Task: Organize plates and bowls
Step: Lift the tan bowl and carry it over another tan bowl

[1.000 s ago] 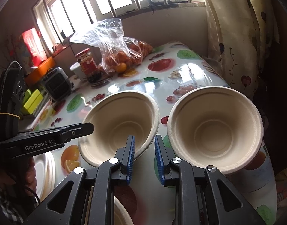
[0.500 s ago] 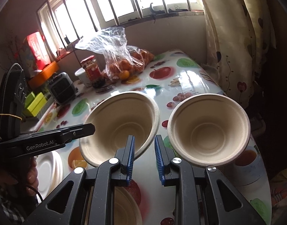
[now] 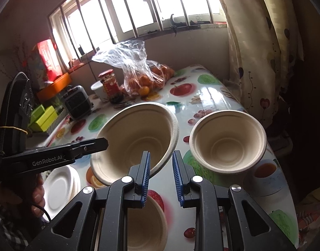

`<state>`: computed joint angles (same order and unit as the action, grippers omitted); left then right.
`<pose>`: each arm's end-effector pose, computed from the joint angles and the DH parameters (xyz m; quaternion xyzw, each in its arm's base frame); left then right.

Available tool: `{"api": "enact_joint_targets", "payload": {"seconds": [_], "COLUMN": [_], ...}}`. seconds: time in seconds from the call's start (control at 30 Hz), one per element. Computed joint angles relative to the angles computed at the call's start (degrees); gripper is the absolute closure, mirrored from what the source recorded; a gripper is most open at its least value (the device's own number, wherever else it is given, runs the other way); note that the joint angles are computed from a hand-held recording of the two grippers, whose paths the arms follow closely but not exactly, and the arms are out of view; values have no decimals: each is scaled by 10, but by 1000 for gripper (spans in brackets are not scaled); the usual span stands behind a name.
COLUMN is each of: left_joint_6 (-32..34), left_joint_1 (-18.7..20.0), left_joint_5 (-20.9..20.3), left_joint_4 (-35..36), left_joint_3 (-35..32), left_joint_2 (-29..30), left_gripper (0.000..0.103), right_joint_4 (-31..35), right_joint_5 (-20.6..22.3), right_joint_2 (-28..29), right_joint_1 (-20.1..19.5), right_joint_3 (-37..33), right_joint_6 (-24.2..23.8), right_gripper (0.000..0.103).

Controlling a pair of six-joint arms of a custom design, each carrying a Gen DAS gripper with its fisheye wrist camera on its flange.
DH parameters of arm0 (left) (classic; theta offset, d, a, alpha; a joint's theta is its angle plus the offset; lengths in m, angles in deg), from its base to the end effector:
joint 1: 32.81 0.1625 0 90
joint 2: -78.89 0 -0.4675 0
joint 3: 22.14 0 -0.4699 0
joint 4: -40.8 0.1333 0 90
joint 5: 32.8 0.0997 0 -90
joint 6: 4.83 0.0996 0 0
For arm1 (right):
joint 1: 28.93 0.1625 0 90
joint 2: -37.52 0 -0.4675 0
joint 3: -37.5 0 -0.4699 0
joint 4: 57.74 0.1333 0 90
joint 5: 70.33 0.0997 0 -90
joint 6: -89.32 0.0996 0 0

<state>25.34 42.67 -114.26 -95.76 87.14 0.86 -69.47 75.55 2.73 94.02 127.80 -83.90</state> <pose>-0.0123 -0.6382 0.3074 0.3666 0.9179 -0.1216 0.0912 0.3806 -0.4938 -0.0687 0.0048 -0.8331 0.4726 0.2875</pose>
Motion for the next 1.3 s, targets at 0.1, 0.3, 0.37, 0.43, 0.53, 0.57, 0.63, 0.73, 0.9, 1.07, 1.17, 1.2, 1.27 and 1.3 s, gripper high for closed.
{"api": "enact_joint_targets", "payload": {"seconds": [0.1,0.3,0.37,0.43,0.53,0.57,0.63,0.73,0.9,1.07,1.17,1.2,1.27,1.3], "left_joint_6": [4,11,14,15,18,21,22,27,33,33,35,36,35,36], "left_joint_1": [0,1,2,4,5,5,6,8,10,13,15,16,17,18], "left_joint_5": [-5,-10,-13,-14,-17,-19,-22,-24,-23,-26,-26,-26,-26,-26], "left_joint_4": [1,6,7,10,14,15,17,23,28,32,34,34,35,35], "left_joint_3": [6,17,20,22,25,27,29,33,41,47,50,51,53,54], "left_joint_2": [-10,-30,-35,-40,-47,-50,-54,-62,-73,-83,-88,-90,-92,-94], "left_gripper": [81,81,81,81,81,81,81,81,81,81,81,81,81,81], "right_joint_4": [-4,-7,-8,-9,-10,-10,-10,-10,-12,-9,-7,-6,-3,-1], "right_joint_5": [6,16,21,25,33,35,37,42,47,49,49,50,50,50], "right_joint_2": [0,3,4,6,10,11,12,14,18,23,25,27,29,31], "right_joint_1": [7,21,26,31,39,41,45,51,58,63,67,68,69,69], "right_joint_3": [3,7,8,9,8,8,9,11,11,12,14,14,14,14], "right_joint_6": [1,7,10,12,15,17,23,30,39,48,56,59,64,68], "right_gripper": [82,82,81,81,81,81,81,81,81,81,81,81,81,81]}}
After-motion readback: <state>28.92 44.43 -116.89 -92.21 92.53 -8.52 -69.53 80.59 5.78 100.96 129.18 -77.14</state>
